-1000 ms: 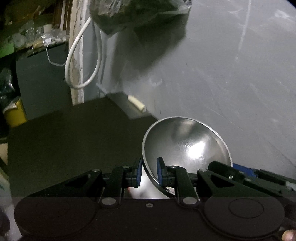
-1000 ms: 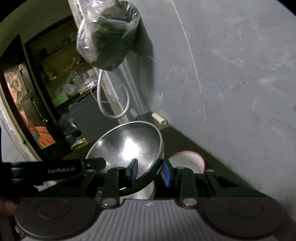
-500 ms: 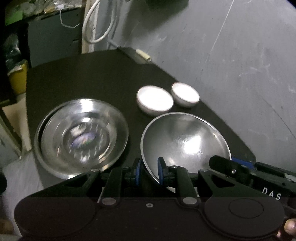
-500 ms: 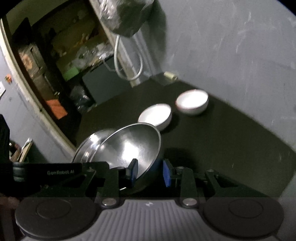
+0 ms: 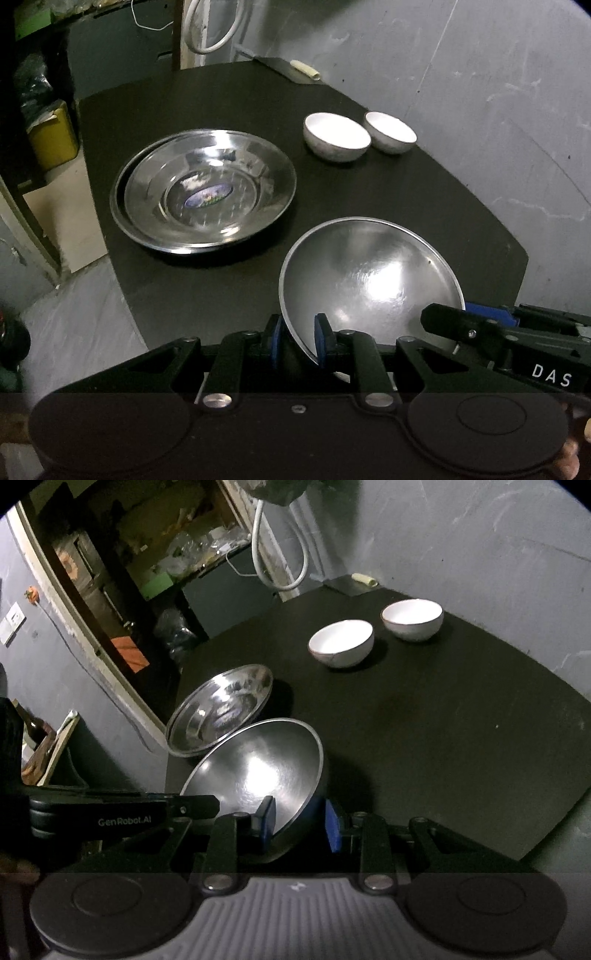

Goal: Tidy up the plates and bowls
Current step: 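Lower the deep steel bowl onto the plate stack and open the left tool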

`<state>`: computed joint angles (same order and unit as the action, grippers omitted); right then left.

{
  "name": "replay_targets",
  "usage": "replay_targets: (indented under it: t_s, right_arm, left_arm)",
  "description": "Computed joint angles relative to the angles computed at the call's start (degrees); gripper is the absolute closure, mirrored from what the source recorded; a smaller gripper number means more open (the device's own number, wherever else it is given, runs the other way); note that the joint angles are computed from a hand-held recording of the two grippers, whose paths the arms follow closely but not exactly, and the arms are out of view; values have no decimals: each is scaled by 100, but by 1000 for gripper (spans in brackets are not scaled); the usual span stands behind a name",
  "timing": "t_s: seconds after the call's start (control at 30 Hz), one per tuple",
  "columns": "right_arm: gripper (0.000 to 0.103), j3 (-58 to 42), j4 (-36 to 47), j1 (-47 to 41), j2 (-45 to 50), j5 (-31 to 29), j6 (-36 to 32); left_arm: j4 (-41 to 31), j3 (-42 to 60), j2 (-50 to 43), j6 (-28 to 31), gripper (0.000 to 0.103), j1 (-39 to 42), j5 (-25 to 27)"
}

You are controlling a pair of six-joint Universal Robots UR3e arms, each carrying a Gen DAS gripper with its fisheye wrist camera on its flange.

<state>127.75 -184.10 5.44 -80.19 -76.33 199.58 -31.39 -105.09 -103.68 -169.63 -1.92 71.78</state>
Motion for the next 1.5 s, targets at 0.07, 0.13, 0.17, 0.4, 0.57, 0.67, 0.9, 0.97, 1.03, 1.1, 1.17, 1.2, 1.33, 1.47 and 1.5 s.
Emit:
replay_targets:
  t_s: [0.07,0.13,0.17,0.4,0.57,0.67,0.9,0.97,1.03,1.1,1.17,1.2,1.33,1.47,1.5]
  right_arm:
    - [70,-29,70,23,18,3,-27]
    - [70,-61,98,36,58,6,-65]
    - [70,-81,104,33,91,17,-90]
    - [70,-71,117,47,132,37,-215]
    - [69,-79,154,28,131,88,-225]
    - [65,-50,107,19,101,63,-238]
    - [47,160,6,-78,-124,-45,-152]
    - [37,207,-9,-99,-197,-98,-117]
    - [29,234,-4,-115,-254,-151,-90]
    - [22,260,-3,-157,-294,-153,-71]
    - [12,261,22,-180,-325,-136,-73]
    - [10,271,20,-178,-342,-134,-63]
    - [0,276,-41,-169,-354,-150,-66]
    - [0,242,-34,-138,-337,-241,-85]
    - [0,242,-33,-150,-336,-241,-87]
  left_arm:
    - [36,-51,24,1,83,-13,53]
    - [96,-94,36,32,83,-39,113]
    - [113,-110,41,36,83,-46,133]
    - [268,-211,47,47,83,-83,236]
    - [270,-207,45,38,83,-94,247]
    - [278,-281,135,65,77,-37,197]
    - [339,-625,582,27,37,233,251]
    - [460,-743,709,-56,27,308,292]
    - [659,-850,789,-209,12,343,373]
    - [968,-938,801,-464,1,314,600]
    - [1185,-987,803,-653,1,308,749]
    - [1216,-974,793,-714,1,319,775]
    - [1430,-957,719,-948,1,328,870]
    - [1641,-925,624,-946,1,326,856]
    - [1685,-900,579,-931,1,302,876]
